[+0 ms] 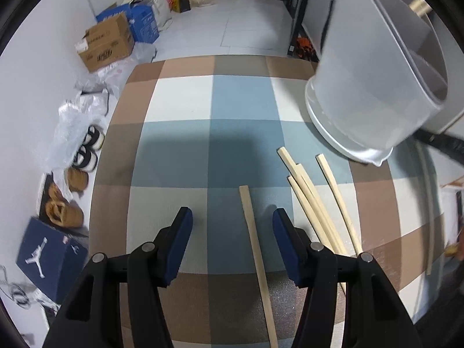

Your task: Organize utensils

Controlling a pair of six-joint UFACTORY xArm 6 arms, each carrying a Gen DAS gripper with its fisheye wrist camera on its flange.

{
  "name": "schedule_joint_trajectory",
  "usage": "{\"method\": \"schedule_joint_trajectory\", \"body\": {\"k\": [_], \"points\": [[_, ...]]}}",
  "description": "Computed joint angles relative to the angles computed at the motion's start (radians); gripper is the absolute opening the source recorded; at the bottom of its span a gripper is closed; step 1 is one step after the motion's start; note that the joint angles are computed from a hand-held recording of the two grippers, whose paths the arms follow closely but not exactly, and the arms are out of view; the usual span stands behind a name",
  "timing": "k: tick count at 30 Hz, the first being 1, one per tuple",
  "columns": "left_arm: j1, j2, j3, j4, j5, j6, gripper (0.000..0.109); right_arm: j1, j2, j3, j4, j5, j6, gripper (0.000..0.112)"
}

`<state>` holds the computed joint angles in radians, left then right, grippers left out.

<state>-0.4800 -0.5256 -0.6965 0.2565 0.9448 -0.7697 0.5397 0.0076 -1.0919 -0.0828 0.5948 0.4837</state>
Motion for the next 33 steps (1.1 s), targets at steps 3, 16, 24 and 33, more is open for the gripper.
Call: {"method": "schedule_joint_trajectory", "body": {"k": [3, 16, 24, 33], "points": [[0.005, -0.008, 0.009, 0.006, -0.017, 0.005, 0.042, -0.017, -0.063, 0.051, 0.094, -0.047, -0.043, 0.006], [0.027, -0.087, 0.043, 0.057, -0.072, -0.117, 0.002, -0.015, -0.261, 0.199, 0.415, -0.195, -0.232, 0.006], [-0.036, -0.192, 0.012, 0.225, -0.085, -0.252, 0.002, 0.042, -0.332, 0.225, 0.424, -0.314, -0.264, 0.006], [-0.008, -0.238, -0.039, 0.291, -0.263, -0.315, 0.002, 0.112, -0.303, 0.134, 0.456, -0.461, -0.342, 0.006]]}}
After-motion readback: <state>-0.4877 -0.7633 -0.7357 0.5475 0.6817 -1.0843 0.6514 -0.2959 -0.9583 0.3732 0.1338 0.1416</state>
